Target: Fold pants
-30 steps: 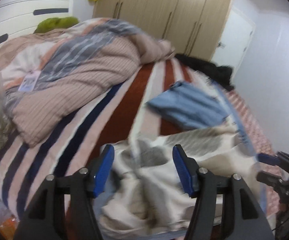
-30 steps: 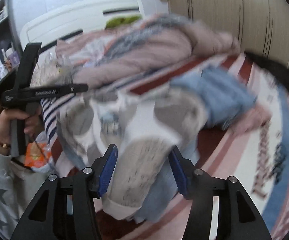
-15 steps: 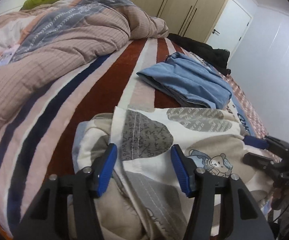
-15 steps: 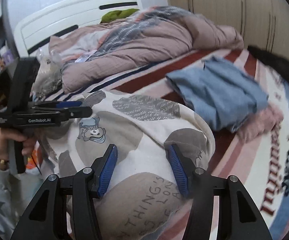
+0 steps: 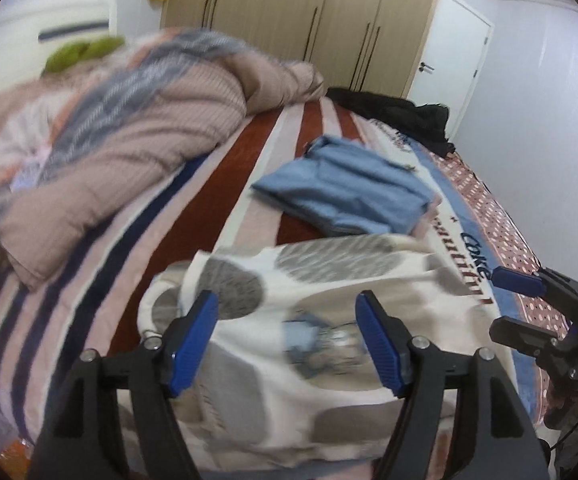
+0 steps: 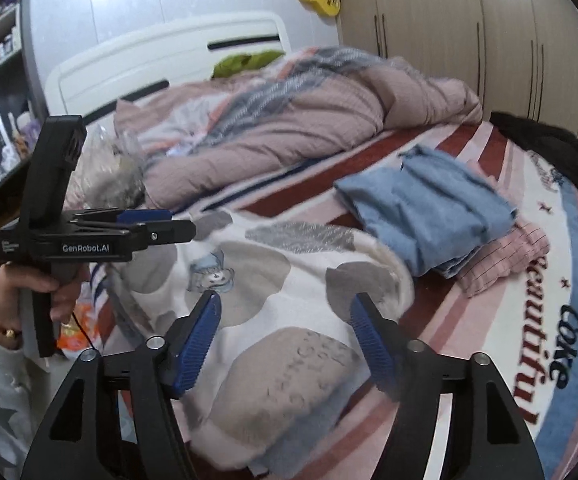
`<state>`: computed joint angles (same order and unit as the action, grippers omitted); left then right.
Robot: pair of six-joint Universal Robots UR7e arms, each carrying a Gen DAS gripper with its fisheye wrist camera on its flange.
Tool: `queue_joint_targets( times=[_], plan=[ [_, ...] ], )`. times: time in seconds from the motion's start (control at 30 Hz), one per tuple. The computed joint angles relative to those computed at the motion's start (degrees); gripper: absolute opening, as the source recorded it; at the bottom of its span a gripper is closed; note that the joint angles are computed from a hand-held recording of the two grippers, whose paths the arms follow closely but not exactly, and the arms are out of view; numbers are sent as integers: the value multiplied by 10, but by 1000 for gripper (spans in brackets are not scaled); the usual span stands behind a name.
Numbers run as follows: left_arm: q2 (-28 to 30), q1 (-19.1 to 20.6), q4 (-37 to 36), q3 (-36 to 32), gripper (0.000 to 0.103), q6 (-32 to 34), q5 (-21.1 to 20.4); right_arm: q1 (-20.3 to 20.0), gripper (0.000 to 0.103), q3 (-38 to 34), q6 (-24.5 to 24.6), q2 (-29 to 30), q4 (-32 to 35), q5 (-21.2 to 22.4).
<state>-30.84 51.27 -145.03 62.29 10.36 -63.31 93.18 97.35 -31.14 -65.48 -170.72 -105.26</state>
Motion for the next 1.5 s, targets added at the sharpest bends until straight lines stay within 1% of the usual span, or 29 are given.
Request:
queue_joint_targets(
  times=[0.07,0.1,0.13,0.2,0.27,0.33,0.4,0.5,0.63,0.7,0.77,0.87,0.93,1.0,1.07,1.1,1.17,1.27,1.5],
  plan=[
    [-13,-19,-34,29,73,7,7,2,70,19,-8,-20,-20,1],
    [-17,-27,-50,39,79,10,10,1,74,30,-13,-33,-32,3],
    [-22,-37,-72,53,82,14,16,1,75,41,-20,-46,-45,3],
    [-30,-58,-127,83,88,29,26,-1,83,60,-31,-68,-73,-6],
    [-36,-81,-186,112,93,45,39,-6,86,77,-32,-90,-91,-10],
    [-38,-97,-232,133,96,52,52,-13,86,93,-33,-116,-104,-18],
    [-40,-117,-289,160,100,61,56,-23,87,112,-45,-143,-133,-24],
    [-36,-137,-345,184,102,71,64,-43,92,148,-62,-183,-187,-24],
    [-19,-163,-428,220,102,88,90,-78,93,201,-81,-251,-233,-11],
    [-14,-172,-453,235,102,88,92,-98,93,233,-97,-287,-262,-3],
    [-11,-178,-477,255,102,76,84,-121,97,270,-118,-325,-296,12],
    [-10,-185,-506,286,102,65,65,-147,98,321,-141,-372,-331,30],
    [-9,-192,-526,304,102,63,59,-163,98,359,-144,-401,-355,40],
    [-9,-196,-533,316,102,59,53,-179,103,394,-142,-424,-375,57],
    [-9,-201,-532,324,102,54,48,-188,103,418,-142,-433,-397,62],
    [-9,-202,-534,326,102,53,47,-190,103,427,-142,-435,-407,58],
    [-7,-206,-534,328,102,52,44,-193,103,439,-133,-437,-417,51],
    [-5,-209,-531,328,102,48,43,-208,103,452,-107,-456,-404,70],
    [-6,-211,-533,336,102,38,38,-197,103,457,-114,-452,-423,57]
  ],
)
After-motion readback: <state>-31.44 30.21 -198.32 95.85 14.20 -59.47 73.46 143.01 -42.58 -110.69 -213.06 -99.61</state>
